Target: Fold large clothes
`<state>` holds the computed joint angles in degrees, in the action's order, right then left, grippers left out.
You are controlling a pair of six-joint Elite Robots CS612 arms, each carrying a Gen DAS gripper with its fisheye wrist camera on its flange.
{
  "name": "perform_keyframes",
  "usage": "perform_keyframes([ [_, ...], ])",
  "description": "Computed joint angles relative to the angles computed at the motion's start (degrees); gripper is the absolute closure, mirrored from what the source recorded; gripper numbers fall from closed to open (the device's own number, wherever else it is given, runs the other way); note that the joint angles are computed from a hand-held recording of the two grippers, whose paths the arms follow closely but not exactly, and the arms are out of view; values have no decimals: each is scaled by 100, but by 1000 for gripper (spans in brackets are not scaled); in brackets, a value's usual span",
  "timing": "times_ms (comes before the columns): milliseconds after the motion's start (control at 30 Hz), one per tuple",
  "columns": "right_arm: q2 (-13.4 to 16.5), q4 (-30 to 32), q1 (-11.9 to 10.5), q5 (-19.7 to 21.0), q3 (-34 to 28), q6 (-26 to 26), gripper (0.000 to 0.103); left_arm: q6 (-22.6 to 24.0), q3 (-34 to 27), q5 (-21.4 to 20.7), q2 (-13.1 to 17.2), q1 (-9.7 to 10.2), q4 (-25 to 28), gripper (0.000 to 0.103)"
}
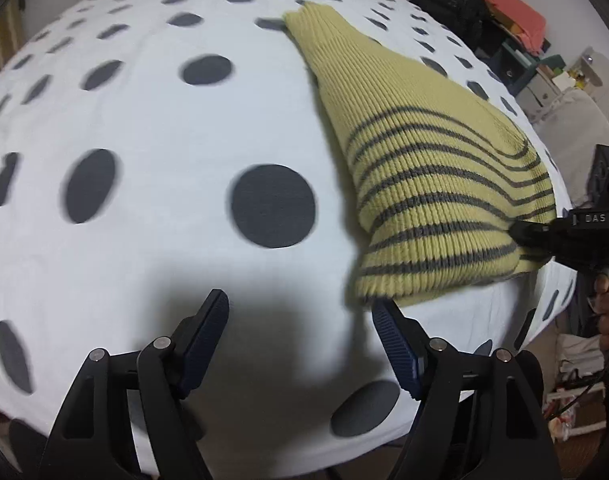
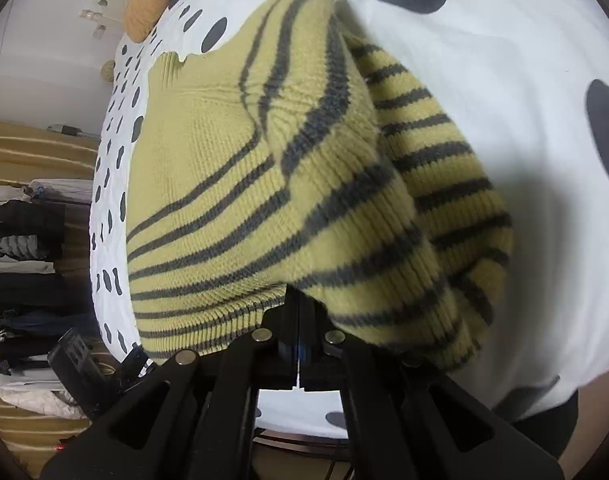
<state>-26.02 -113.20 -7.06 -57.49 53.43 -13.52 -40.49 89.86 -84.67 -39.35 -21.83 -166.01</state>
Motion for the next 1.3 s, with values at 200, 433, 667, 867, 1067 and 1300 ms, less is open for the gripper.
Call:
perform_keyframes([
  [200, -437, -947, 64, 217, 466, -135, 103, -155, -147, -217, -84, 118, -1055, 31],
  [433, -12, -1169, 254, -626, -74, 293, 103, 613, -1157, -719, 526, 29, 439, 33],
  [667, 155, -806, 148, -233, -246, 385, 103, 423, -873, -351, 381, -146, 555, 32],
  [867, 123, -825, 143, -196, -257, 451, 103, 232, -863, -218, 107, -51, 117, 38],
  [1067, -191, -1870, 125, 198, 265, 314, 103, 282, -1751, 29, 479, 0, 308, 38],
  [1300, 117, -1386, 272, -674, -308, 187, 103, 554, -2472, 324, 1009, -150, 1333, 36],
])
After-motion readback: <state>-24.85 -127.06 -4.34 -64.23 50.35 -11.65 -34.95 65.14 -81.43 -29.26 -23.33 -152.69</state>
